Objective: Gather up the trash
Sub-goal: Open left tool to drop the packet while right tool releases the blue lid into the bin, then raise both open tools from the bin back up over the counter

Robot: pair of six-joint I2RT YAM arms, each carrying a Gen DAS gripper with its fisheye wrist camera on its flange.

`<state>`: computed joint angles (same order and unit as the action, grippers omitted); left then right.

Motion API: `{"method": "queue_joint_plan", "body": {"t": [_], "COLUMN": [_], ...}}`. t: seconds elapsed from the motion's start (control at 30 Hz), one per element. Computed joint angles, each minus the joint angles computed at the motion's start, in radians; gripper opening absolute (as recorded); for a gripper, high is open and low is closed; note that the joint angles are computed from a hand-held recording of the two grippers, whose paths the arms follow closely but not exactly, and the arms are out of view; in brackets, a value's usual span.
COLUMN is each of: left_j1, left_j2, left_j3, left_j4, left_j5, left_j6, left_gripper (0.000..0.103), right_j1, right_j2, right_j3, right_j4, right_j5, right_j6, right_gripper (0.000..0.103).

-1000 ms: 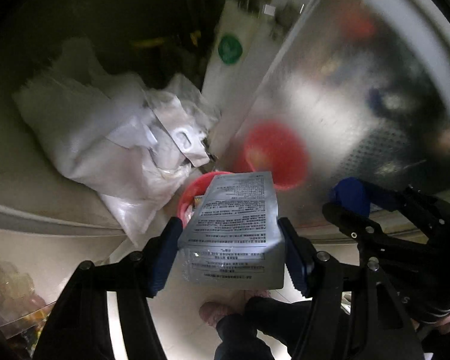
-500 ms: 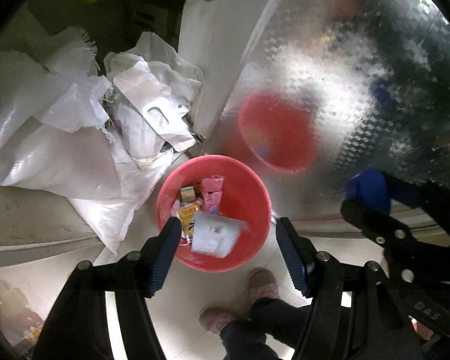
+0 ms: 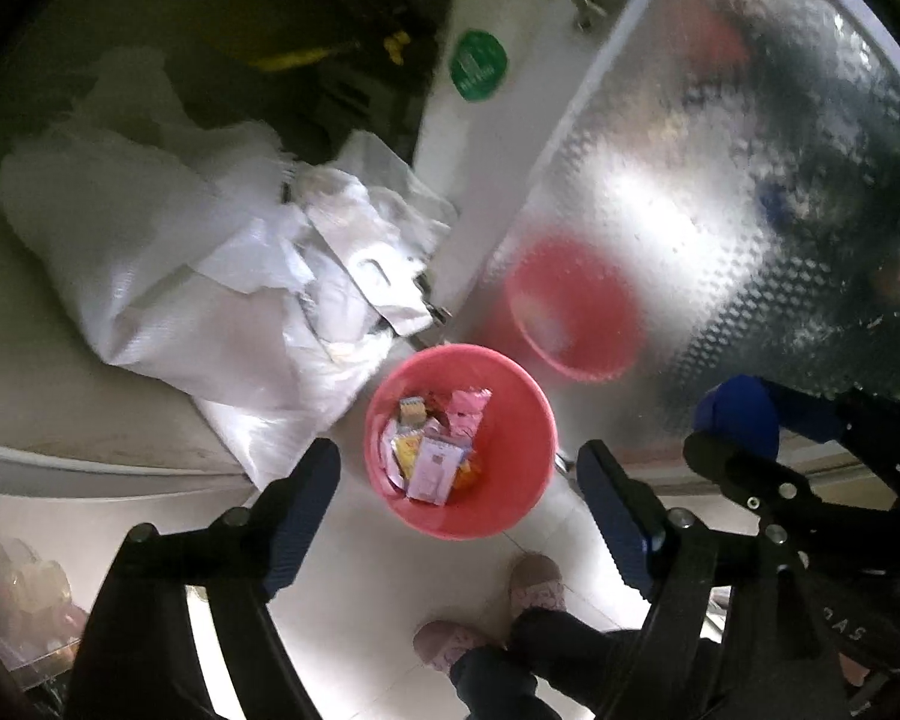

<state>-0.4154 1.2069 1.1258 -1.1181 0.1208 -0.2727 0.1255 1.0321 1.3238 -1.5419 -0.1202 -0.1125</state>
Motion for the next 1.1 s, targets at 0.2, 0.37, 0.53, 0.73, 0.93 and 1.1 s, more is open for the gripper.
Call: {"method": "queue_joint_plan", "body": {"t": [0.2, 0.37, 0.53, 0.73, 0.93, 1.1], "left_j1": [0.016, 0.091, 0.149, 0.152, 0.169, 0.145], "left_j2": [-0.058, -0.072, -0.055, -0.029, -0.042, -0.054], "left_j3": [-0.07, -0.133, -0.179, -0.185, -0.155, -0.059], "left_j4": [0.032, 0.058, 0.098, 0.117, 0.065, -0.048], "left_j5": [-0.095, -0.071, -0.025, -0.023, -0.012, -0.03], "left_j6": [0.009, 0.044, 0.072, 0.081, 0.08, 0.042], "left_gripper": [0.087, 0.097, 0.103, 0.103, 0.103, 0.103], "right_j1": [0.123, 0.176, 0.205, 0.218, 0.241, 0.235], "right_j2": [-0.006, 0.001, 0.01, 0.032, 0.035, 0.051], "right_j3": [-0.076, -0.134, -0.16, -0.174, -0.133, -0.031], "right_j4": [0.075, 0.122, 0.159, 0.181, 0.156, 0.06], "right_j5": [0.02, 0.036, 0.063, 0.091, 0.134, 0.133], "right_j6": [0.066, 0.096, 0.1, 0.114, 0.111, 0.111], "right_gripper": [0.043, 0.043, 0.043, 0.047, 0.061, 0.063]}}
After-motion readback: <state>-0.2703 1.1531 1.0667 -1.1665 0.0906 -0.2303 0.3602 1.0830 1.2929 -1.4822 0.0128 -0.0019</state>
